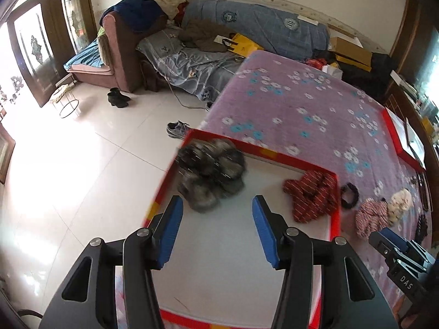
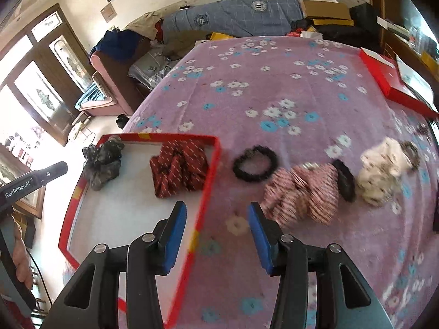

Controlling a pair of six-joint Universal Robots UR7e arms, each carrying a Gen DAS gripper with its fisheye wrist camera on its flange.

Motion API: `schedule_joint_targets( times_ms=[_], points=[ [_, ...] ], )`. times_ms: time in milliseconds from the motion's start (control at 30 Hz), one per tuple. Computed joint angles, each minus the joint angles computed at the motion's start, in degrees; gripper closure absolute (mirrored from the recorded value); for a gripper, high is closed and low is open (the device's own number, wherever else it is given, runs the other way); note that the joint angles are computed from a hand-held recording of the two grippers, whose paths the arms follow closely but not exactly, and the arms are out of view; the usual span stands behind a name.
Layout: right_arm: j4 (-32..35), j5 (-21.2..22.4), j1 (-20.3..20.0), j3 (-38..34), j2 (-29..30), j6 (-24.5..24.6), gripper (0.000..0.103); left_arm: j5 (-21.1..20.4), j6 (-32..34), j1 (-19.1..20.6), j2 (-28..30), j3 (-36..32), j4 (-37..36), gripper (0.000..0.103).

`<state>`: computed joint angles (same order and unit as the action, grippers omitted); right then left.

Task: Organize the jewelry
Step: 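Move both tools back toward the plaid and white scrunchies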

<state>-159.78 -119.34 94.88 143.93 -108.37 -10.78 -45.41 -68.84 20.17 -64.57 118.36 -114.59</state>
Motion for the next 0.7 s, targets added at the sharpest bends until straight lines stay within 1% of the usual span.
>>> schedule_joint_targets(
  times_ms=[200,300,400,600,700],
  points=[
    [6.62,2.52,-4.87,1.76,-10.24,-2.39,0.052,-1.69,-1.97,-4.29,4.36,-2.42,2.26,0.051],
    [9.87,4.31,-8.05,2.18,-15.46,-4.34,0.052,-2.41,-2.26,-6.39,6.81,-3.83,2.85,0.051],
    [13.23,6.57,-12.1,2.46,-20.82,-6.94,0.052,-3.29,-2.24,-8.03,9.07,-5.2,3.14,0.051],
    [20.47,13.57,-23.5,2.27,-31.63,-14.21,0.052,-4.53,-2.55,-10.8,13.32,-8.09,4.02,0.05],
    [24.83,18.92,-31.72,1.77,-37.28,-19.37,0.051,-5.24,-2.95,-11.55,14.75,-8.99,3.83,0.05]
  ],
)
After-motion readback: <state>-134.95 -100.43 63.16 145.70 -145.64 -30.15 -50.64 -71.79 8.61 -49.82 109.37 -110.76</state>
